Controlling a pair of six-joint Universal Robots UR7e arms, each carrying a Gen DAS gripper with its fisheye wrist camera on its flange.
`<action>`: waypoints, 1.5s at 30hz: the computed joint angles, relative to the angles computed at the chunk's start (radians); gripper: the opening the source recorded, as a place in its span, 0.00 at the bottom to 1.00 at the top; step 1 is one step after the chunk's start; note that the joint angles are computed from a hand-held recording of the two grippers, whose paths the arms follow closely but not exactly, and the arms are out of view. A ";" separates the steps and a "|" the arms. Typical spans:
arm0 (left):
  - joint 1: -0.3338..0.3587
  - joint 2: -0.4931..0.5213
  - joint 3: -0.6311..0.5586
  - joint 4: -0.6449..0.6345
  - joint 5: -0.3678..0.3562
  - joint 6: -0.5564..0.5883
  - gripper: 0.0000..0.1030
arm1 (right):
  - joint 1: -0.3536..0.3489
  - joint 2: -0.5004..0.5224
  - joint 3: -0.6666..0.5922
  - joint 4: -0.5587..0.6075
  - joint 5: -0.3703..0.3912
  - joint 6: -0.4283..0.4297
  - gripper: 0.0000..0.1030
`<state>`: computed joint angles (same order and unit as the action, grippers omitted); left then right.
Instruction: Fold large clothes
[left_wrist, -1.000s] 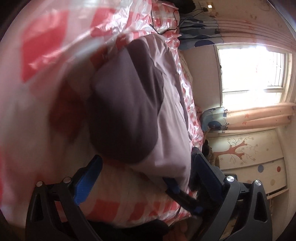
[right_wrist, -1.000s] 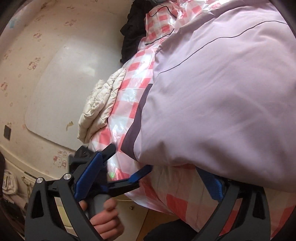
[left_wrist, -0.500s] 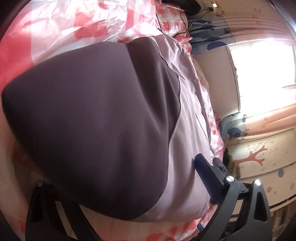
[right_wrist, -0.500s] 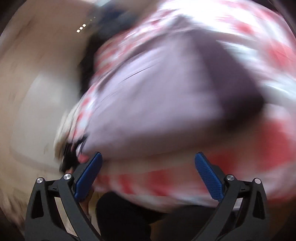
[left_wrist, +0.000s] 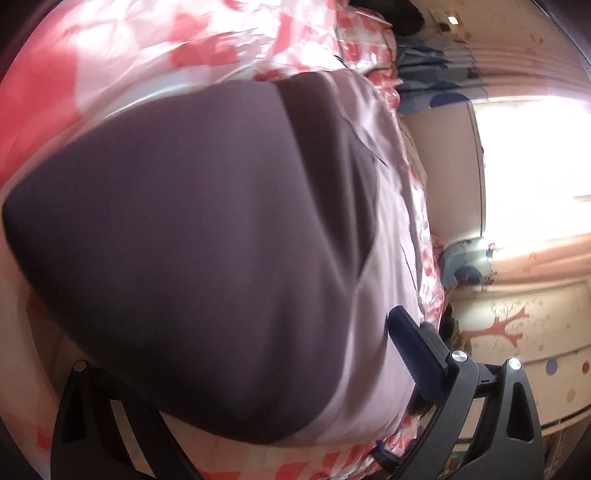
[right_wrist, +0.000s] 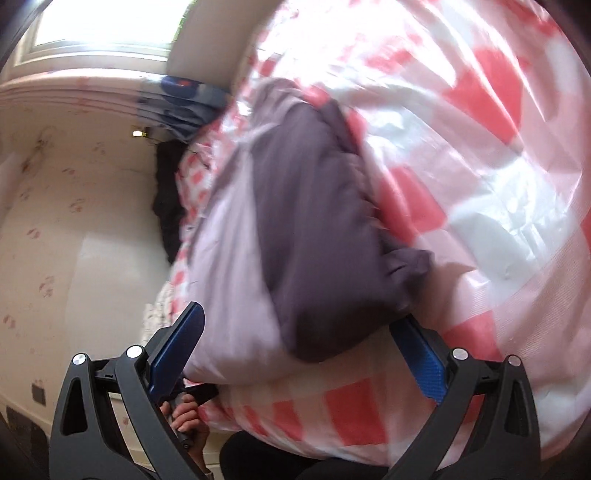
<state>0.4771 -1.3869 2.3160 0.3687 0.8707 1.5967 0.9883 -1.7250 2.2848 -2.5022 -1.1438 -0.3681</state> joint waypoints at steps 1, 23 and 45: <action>0.000 0.002 0.001 -0.001 -0.005 -0.005 0.92 | -0.006 0.010 -0.005 -0.015 -0.009 0.010 0.94; -0.468 0.079 0.148 0.302 -0.127 -0.490 0.39 | -0.018 -0.299 0.191 -0.279 -0.107 -0.178 0.50; -0.534 0.157 0.163 0.322 -0.157 -0.561 0.40 | 0.791 0.626 -0.230 -0.545 -0.860 -0.225 0.85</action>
